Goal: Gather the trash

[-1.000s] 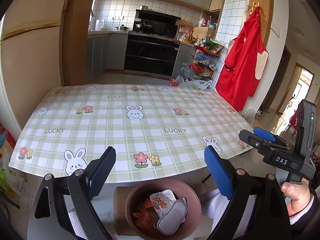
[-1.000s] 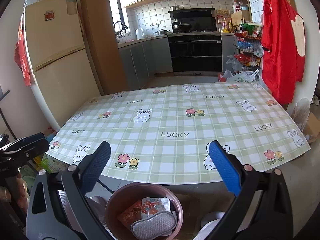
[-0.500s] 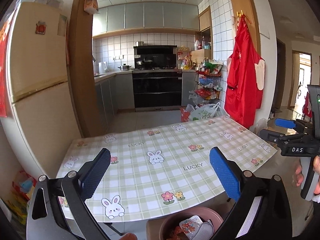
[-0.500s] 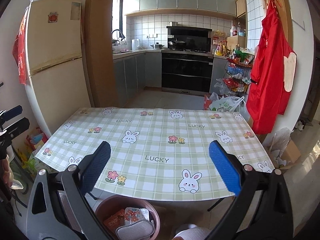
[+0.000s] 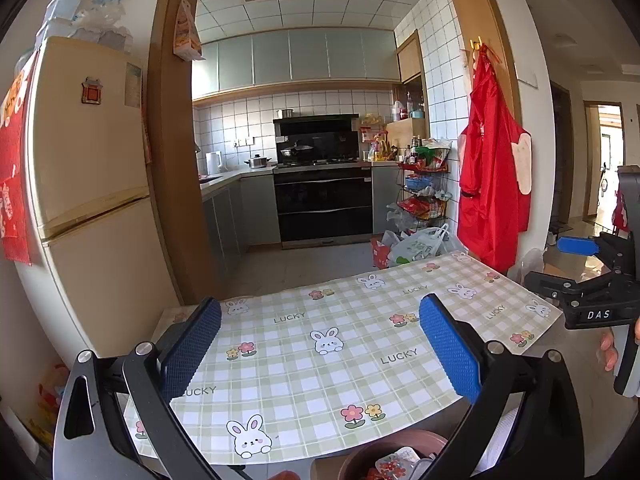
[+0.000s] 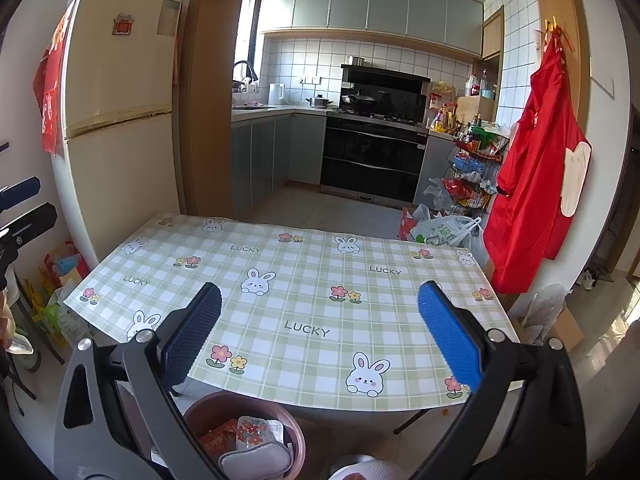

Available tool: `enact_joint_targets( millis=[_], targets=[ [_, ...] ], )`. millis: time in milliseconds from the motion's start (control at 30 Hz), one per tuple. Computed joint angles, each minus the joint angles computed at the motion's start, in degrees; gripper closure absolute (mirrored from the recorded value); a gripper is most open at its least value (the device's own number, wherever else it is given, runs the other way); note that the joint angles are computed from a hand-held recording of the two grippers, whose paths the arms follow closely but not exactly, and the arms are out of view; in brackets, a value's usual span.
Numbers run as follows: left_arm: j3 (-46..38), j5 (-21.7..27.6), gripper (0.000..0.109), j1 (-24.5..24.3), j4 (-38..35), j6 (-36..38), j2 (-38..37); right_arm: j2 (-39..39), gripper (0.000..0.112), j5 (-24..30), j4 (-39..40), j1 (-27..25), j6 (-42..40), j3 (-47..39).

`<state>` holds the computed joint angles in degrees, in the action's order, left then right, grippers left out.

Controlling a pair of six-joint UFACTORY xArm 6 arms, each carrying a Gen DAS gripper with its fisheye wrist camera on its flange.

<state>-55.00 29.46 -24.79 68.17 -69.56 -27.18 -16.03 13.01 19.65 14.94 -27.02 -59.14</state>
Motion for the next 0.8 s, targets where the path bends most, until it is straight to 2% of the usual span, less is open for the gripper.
enact_joint_targets(
  millis=[800],
  targets=[
    [-0.50, 1.45, 0.011, -0.49, 0.01, -0.03, 0.37, -0.67, 0.015, -0.67, -3.13, -0.68, 3.69, 0.90]
  ],
)
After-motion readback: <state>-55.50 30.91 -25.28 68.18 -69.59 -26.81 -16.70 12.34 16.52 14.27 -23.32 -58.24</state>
